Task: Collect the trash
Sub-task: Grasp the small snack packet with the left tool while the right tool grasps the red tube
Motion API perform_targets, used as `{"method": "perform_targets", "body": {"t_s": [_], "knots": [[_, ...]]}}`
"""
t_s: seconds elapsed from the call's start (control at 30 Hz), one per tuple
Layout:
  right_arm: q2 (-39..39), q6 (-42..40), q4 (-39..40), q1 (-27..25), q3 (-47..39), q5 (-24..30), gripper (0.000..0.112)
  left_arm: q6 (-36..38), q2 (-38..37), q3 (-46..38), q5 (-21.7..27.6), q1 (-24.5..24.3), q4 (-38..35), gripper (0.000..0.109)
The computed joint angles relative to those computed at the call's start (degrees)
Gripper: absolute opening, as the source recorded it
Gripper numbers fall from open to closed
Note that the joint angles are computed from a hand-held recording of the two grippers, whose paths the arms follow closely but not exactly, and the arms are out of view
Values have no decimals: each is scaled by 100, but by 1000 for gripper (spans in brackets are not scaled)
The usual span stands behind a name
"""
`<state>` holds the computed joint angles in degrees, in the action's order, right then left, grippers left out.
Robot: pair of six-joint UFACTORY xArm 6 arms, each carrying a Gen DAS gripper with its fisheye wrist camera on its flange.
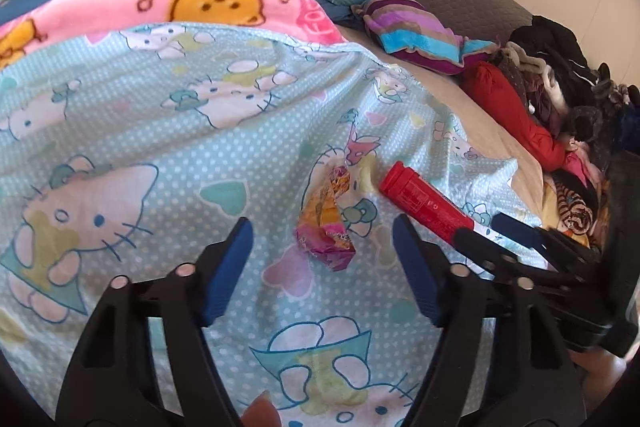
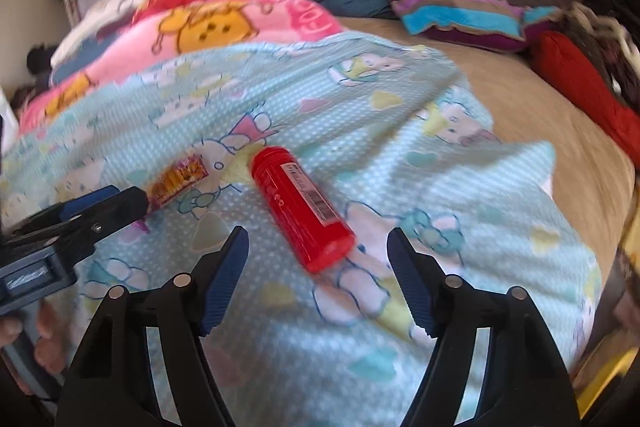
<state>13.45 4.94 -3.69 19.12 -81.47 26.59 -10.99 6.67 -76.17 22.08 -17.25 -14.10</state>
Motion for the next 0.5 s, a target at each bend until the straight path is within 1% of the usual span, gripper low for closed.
{"method": "perform_targets", "body": {"t_s": [0.03,0.1,0.13,0.17,0.2,0.27,0.33,0.37,0.5], "knots": [[93,37,-121,7,-97,68,69,75,8,9,-10,-7,-96,57],[347,150,-339,12,-375,304,66,224,19,29,-21,-26,-260,57],[436,180,-380,17,-466,384,61,237,44,5,-10,-35,-258,53],[497,237,-452,20,-503,392,50,240,73,-26,7,-31,-255,50],[493,174,-368,25,-444,294,44,226,90,-40,19,-32,-249,48],[363,167,-350,48,-196,20,42,210,126,-57,28,-34,-242,48],[204,3,-134,61,57,-242,40,154,157,-71,46,-30,-193,38],[47,-12,-8,66,279,-425,40,117,165,-73,51,-28,-153,37],[-474,14,510,68,930,-858,39,44,149,-55,41,-21,-87,27]]}}
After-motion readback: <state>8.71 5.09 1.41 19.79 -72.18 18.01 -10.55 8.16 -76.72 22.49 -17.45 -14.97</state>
